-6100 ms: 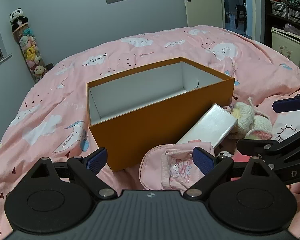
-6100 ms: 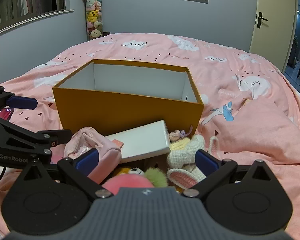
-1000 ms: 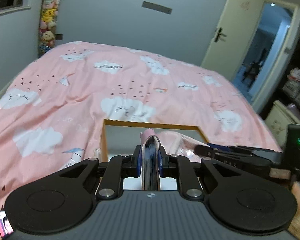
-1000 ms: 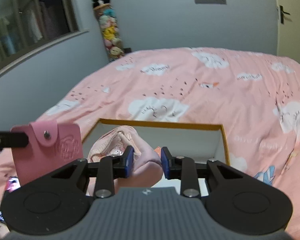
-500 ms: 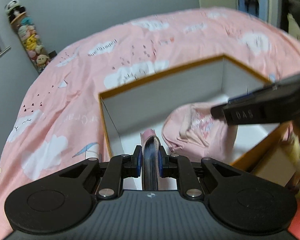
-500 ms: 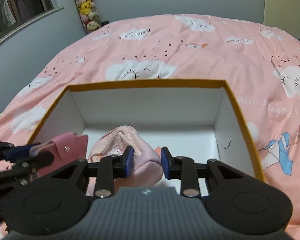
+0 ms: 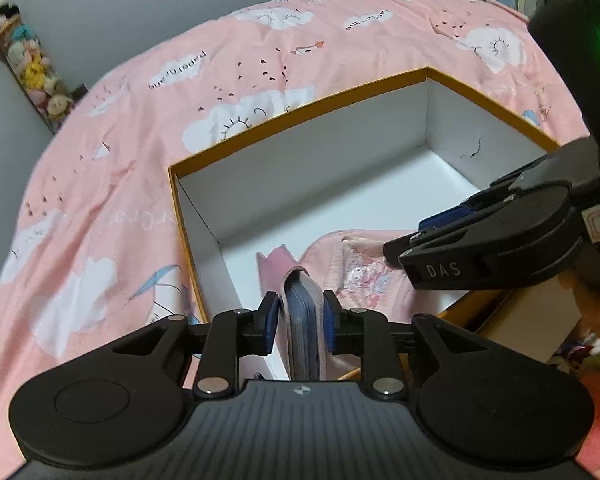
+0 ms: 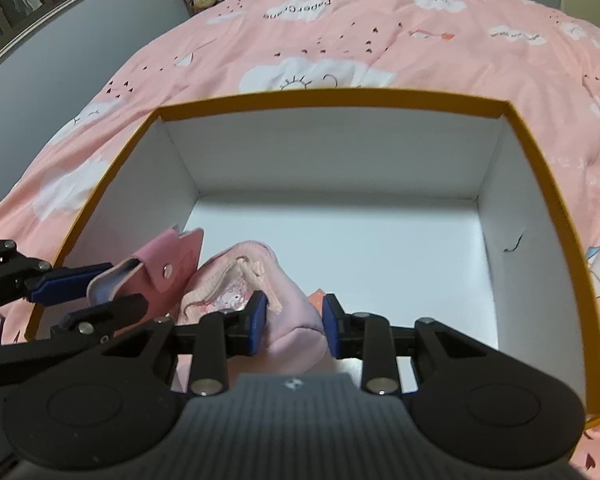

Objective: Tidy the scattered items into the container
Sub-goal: 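Lift pink wallet with left tool while right tool carries pouch over box, then open right tool to drop pouch in box while left tool releases wallet inside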

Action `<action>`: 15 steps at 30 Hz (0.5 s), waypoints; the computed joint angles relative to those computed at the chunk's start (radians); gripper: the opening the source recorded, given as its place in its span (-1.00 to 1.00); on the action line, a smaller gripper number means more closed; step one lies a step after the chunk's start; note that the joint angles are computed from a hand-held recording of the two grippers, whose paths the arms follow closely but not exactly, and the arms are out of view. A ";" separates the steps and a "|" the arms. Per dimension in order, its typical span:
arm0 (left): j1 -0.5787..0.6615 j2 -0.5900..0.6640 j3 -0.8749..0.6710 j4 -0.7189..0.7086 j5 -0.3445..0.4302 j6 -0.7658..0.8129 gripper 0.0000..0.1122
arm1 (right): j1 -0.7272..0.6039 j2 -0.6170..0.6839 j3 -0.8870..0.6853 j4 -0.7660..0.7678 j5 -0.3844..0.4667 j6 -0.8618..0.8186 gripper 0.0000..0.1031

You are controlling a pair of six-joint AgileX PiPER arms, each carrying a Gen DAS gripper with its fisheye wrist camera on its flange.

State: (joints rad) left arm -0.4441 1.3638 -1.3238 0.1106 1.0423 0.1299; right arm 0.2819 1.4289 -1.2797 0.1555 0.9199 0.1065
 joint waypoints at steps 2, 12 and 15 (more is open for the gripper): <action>0.051 0.001 -0.025 -0.094 0.033 0.075 -0.44 | -0.002 0.006 -0.010 0.012 0.018 -0.021 -0.36; 0.140 -0.046 -0.074 -0.171 0.059 0.146 -0.42 | -0.002 0.082 -0.081 0.072 0.121 -0.080 -0.37; 0.153 -0.045 -0.091 -0.165 0.063 0.141 -0.42 | -0.023 0.133 -0.130 0.128 0.179 -0.099 -0.39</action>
